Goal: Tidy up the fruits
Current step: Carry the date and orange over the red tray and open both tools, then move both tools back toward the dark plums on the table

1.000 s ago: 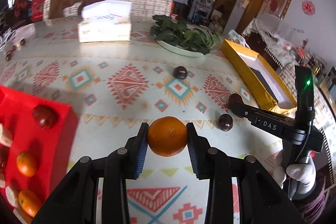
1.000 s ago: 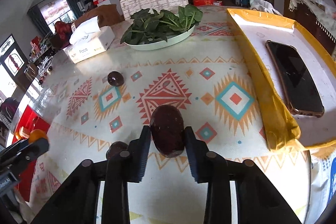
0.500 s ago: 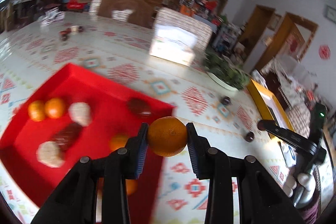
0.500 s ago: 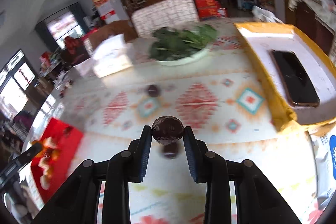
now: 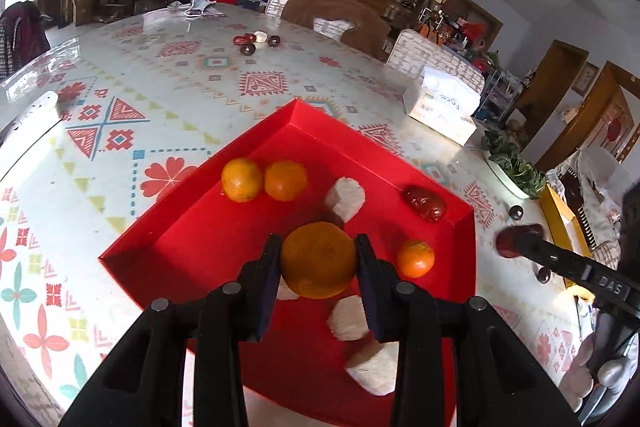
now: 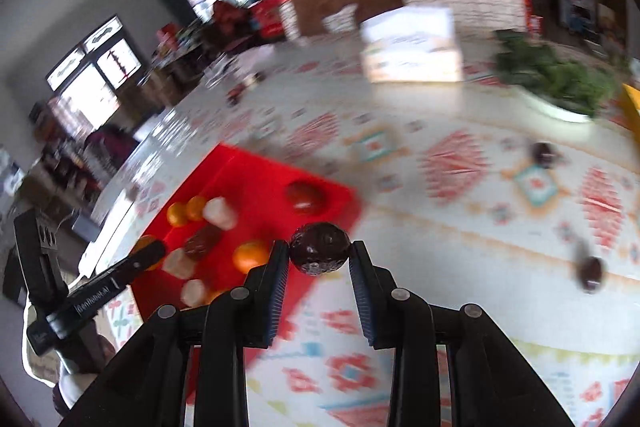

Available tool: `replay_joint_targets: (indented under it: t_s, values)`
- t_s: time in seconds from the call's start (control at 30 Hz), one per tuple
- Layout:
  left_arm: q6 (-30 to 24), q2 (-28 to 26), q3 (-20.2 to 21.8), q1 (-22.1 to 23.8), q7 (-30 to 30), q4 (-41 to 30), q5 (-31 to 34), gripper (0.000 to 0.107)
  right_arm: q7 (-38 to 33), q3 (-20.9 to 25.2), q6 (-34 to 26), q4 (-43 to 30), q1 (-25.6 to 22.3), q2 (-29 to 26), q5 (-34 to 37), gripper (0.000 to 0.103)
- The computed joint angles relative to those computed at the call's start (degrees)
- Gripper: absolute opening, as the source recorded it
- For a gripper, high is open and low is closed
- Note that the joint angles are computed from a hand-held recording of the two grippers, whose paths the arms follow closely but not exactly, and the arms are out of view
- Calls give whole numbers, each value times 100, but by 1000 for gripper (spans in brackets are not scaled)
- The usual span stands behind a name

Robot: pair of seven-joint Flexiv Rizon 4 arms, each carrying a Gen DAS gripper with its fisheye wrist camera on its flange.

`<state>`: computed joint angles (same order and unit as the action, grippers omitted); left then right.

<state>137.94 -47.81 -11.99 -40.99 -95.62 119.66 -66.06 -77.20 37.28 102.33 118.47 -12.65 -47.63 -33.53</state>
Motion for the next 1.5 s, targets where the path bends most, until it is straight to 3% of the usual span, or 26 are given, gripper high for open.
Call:
replay_joint_targets:
  t_s: [0.1,0.3,0.57,0.73,0.9,1.03,1.2,1.5]
  values:
    - [-46,-12,21,17,-23,29,190,35,-2,167,-386,-243,206,-181,-16,34]
    - [-141,-110,105,-97,363,-159,40,38,-199,25,-731,-581,880,-255,392,34]
    - [225,-39,41,-49,206,54,23,61,-499,-127,-1213,-1021,1454,-352,888,35]
    - [382,62,-29,-22,103,219,-107,68,-761,-117,-1177,-1066,1538,-334,1240,36]
    - [379,70,-91,-75,354,109,-282,69,-893,-270,-772,-809,1591,-69,1558,49]
    - [526,-26,-225,-269,1247,-351,-966,73,-838,-295,-390,-516,1407,80,1577,56]
    - [1084,-260,-699,-296,2603,-1105,-1802,78,-553,-193,-83,-233,948,86,1352,59]
    - [1710,-684,-1457,-144,4106,-2205,-2247,80,-48,13,225,83,18,-41,675,60]
